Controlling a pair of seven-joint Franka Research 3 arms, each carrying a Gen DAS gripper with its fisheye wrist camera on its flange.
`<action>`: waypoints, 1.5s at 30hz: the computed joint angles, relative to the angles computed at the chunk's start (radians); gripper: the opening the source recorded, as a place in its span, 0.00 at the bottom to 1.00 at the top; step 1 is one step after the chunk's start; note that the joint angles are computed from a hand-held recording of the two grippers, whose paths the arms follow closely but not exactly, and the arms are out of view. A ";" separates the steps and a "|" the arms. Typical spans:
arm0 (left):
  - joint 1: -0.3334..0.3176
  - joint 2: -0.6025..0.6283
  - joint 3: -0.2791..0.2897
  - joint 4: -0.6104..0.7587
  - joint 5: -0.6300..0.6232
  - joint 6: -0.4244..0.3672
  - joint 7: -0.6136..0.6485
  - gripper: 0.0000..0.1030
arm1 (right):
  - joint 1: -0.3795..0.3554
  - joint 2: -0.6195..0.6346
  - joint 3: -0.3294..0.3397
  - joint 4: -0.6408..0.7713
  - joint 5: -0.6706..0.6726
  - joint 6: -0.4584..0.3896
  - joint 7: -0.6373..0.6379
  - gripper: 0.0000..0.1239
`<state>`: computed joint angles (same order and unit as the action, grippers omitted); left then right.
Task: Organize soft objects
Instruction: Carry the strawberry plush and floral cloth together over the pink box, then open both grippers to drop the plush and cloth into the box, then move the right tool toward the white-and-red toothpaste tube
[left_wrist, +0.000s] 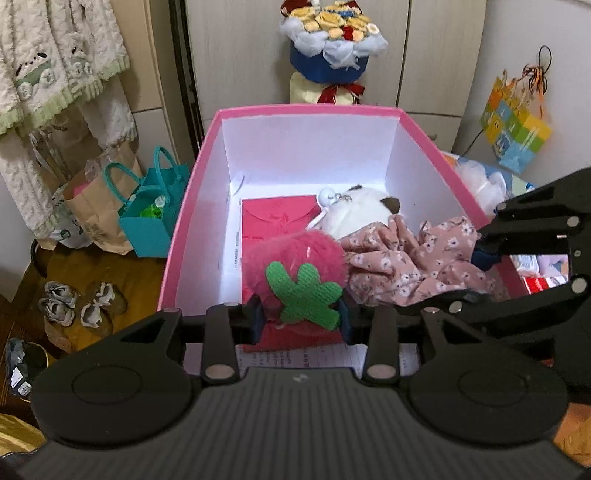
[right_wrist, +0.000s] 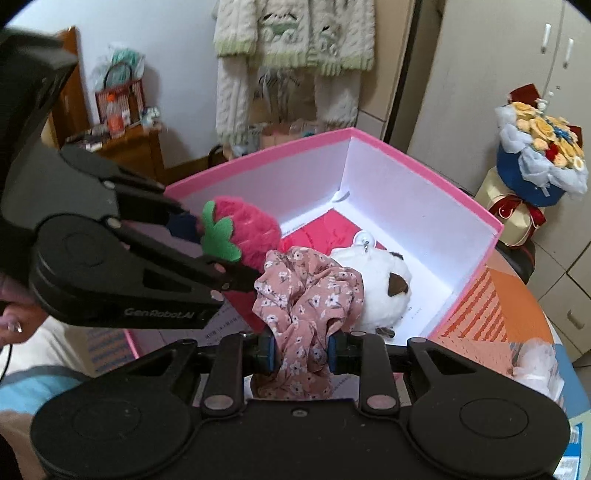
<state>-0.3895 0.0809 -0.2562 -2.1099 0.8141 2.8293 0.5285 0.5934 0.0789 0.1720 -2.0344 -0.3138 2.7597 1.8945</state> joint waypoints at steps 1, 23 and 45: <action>0.002 0.002 -0.002 0.000 -0.018 0.003 0.021 0.36 | 0.002 0.005 0.001 0.008 -0.004 -0.014 -0.006 0.24; 0.071 -0.203 -0.041 -0.159 0.115 0.137 -0.154 0.59 | 0.003 -0.083 0.021 -0.030 -0.322 -0.063 0.324 0.56; -0.174 -0.515 0.078 -0.429 -0.375 0.182 0.408 0.65 | -0.032 -0.319 0.192 -0.147 -0.366 -0.206 0.442 0.71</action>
<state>-0.5633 -0.4345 -0.1782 -2.5393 0.4390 3.0112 0.9366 0.5610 -0.2398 0.3641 -2.1811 -0.6800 2.5542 2.3368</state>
